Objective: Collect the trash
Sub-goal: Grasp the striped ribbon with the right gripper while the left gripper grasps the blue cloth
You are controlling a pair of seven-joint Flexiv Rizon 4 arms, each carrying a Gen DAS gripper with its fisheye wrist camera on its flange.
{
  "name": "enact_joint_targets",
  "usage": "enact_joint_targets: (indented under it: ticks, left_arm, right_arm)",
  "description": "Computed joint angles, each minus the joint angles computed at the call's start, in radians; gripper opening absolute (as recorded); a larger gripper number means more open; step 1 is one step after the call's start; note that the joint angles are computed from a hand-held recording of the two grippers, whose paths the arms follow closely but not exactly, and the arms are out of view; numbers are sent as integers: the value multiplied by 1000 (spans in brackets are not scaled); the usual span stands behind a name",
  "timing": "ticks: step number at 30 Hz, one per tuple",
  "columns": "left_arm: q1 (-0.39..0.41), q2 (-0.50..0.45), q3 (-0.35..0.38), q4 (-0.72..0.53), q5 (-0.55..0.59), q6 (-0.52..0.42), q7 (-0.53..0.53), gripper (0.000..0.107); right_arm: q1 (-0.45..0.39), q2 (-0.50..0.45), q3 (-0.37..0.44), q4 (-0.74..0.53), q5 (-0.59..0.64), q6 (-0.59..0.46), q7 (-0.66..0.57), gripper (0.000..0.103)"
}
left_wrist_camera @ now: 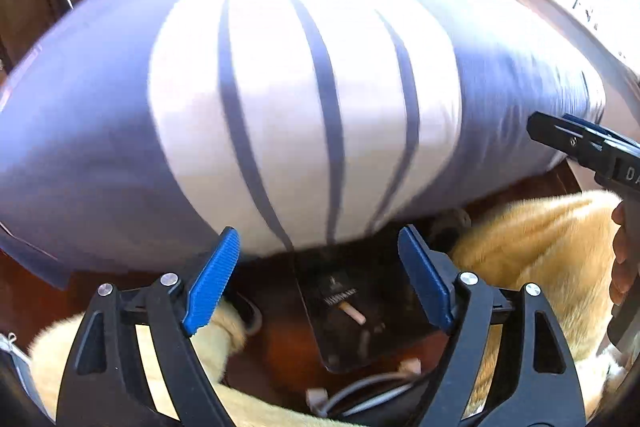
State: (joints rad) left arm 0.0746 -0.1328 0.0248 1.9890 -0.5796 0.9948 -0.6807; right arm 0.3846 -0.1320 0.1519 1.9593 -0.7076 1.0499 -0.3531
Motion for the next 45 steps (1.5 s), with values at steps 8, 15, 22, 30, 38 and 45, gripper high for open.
enact_joint_targets:
  ticks: [8, 15, 22, 30, 38, 45]
  left_arm:
    - [2, -68, -30, -134, -13, 85, -15, 79]
    - [15, -164, -50, -276, 28, 96, -70, 79]
    - [34, -303, -103, -489, 45, 59, -118, 78]
    - [26, -435, -134, -689, 83, -26, -159, 56]
    - [19, -524, -147, -817, 110, -102, -191, 33]
    - [22, -558, -165, -861, 112, -144, -180, 10]
  right_arm:
    - [-22, -30, -48, -70, -151, 26, 52, 93]
    - [-13, -120, -89, -199, -154, -13, -56, 93]
    - [-23, -214, -110, -317, -52, 18, -140, 93]
    - [-29, -335, -109, -463, 138, 71, -297, 69]
    - [3, -417, -141, -589, 204, -2, -387, 63]
    - [25, -430, -172, -604, 194, -36, -390, 34]
